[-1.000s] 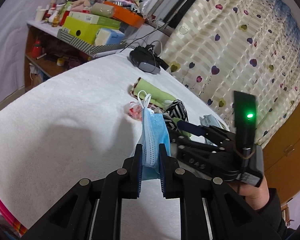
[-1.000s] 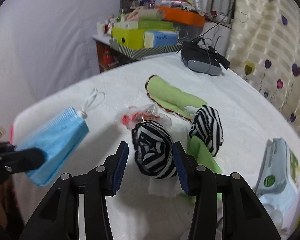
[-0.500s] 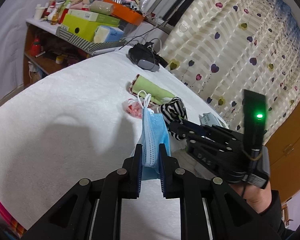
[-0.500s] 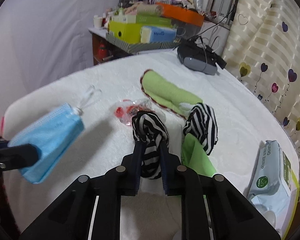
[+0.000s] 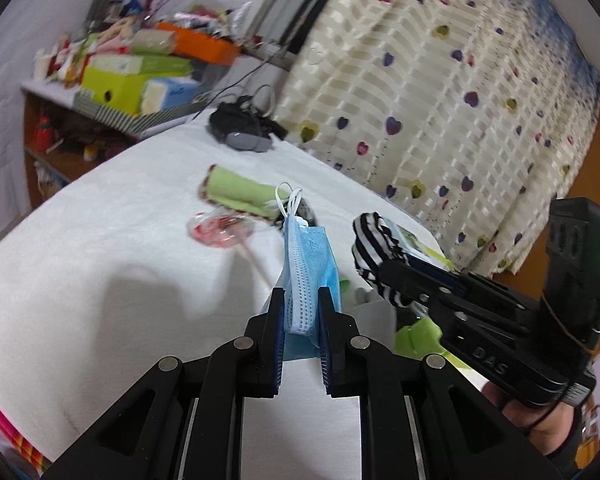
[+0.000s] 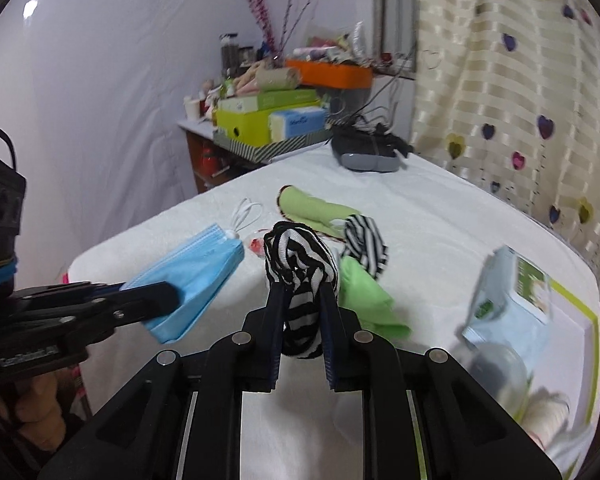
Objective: Organize soft objects
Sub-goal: 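Carry the striped sock into the box and open the right tool while the left carries the mask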
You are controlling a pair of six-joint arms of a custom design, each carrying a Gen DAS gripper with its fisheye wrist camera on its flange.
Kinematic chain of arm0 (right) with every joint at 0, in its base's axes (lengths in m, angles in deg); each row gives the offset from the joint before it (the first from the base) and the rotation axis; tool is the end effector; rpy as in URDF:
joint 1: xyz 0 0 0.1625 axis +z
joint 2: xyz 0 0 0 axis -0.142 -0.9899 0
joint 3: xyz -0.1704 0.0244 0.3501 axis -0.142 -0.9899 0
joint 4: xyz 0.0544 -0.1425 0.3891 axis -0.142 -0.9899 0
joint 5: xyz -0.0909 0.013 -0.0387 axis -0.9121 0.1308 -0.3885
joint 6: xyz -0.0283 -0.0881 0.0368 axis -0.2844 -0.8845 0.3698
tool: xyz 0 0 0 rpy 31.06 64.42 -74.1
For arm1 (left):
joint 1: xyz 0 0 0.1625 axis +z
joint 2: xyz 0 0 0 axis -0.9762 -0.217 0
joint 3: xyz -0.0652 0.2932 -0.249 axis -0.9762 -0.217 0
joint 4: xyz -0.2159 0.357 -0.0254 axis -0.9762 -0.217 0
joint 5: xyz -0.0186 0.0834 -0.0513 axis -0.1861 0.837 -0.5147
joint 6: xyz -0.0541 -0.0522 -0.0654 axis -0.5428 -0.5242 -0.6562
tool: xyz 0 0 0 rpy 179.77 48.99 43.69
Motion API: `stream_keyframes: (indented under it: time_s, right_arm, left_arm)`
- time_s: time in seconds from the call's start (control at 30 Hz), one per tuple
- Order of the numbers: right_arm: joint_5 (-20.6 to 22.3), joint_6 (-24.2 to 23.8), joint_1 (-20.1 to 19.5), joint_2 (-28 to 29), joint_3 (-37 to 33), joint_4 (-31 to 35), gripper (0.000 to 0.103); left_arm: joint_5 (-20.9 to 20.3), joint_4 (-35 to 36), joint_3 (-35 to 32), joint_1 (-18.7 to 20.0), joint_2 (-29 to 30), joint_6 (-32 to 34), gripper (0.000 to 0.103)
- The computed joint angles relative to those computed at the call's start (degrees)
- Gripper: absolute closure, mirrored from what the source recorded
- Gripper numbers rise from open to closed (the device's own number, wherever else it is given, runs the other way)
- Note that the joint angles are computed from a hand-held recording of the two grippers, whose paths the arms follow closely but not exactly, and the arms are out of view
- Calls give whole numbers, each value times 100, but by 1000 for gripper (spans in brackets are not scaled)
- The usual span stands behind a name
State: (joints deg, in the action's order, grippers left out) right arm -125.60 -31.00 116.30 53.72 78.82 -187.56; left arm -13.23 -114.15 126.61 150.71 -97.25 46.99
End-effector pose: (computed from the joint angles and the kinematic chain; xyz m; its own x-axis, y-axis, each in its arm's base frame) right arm 0.3740 -0.7794 -0.0070 -0.5423 -0.6857 0.4855 -0.8395 0.4658 -0.2798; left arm -0.0229 -0.6947 0.3039 -0.9445 -0.0500 -0.3247 0.2399 0.5704 -0.7855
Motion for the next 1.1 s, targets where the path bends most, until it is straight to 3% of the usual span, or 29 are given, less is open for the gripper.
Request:
stream_keyframes:
  time_s: [0.23, 0.43, 0.8, 1.1]
  right_arm:
    - [10, 139, -76, -844, 1270, -977, 85]
    - [-71, 295, -171, -1312, 1899, -1569, 85]
    - [-160, 601, -411, -1976, 2736, -2314, 85]
    - [-214, 769, -601, -2284, 3038, -2606, 85]
  left_arm:
    - [-102, 86, -46, -273, 102, 240, 90]
    - [-230, 205, -163, -494, 244, 464, 90]
    - [-392, 509, -496, -785, 623, 769, 90]
    - [-518, 821, -786, -912, 940, 849, 90]
